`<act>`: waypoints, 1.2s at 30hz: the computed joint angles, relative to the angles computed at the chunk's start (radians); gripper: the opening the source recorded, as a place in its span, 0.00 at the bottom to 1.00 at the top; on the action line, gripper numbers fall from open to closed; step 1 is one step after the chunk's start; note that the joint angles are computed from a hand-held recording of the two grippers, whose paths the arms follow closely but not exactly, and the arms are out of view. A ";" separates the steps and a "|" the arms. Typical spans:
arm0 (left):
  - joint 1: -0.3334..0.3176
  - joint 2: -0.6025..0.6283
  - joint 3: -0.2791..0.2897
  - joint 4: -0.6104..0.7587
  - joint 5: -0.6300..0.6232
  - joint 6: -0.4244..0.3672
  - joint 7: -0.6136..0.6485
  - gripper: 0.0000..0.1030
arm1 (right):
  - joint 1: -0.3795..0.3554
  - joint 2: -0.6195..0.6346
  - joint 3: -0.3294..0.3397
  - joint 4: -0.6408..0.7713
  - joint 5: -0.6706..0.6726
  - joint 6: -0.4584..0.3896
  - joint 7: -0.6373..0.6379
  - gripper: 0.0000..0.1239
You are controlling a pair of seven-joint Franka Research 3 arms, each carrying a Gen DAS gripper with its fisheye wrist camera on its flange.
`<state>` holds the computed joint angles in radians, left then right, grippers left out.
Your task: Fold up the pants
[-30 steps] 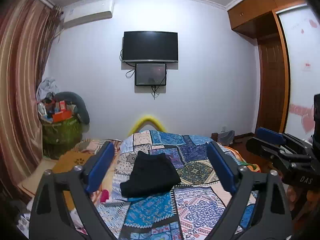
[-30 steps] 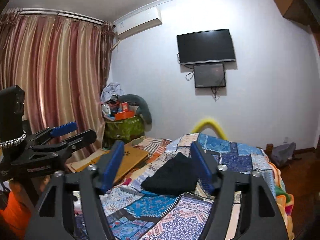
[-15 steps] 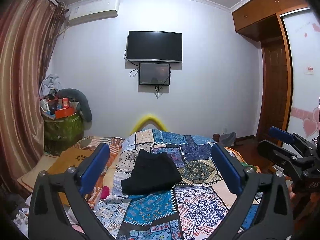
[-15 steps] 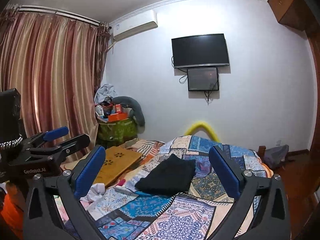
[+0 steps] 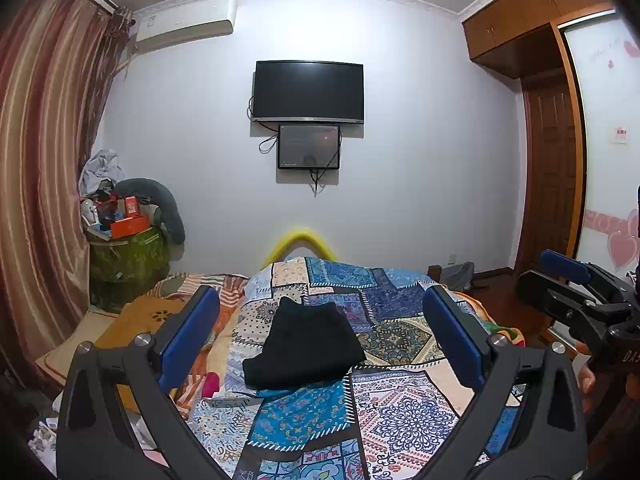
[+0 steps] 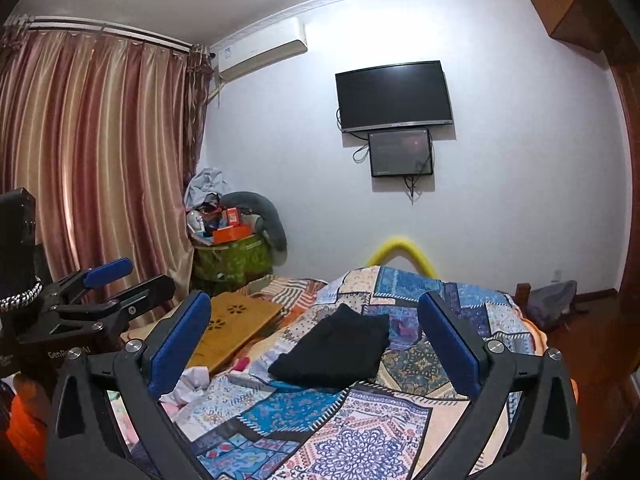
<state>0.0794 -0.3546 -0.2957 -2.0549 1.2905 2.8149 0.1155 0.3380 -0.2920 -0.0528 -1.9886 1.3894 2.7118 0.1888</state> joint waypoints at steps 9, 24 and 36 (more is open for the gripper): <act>-0.003 0.011 0.005 0.004 -0.009 0.005 0.020 1.00 | -0.003 0.000 0.004 -0.002 -0.039 0.003 0.038 0.83; 0.003 0.016 0.011 0.002 -0.014 0.027 0.033 1.00 | 0.000 -0.001 -0.002 -0.003 -0.062 0.001 0.057 0.83; 0.004 0.018 0.012 0.000 -0.019 0.039 0.041 1.00 | -0.001 0.004 -0.002 -0.002 -0.069 0.012 0.068 0.83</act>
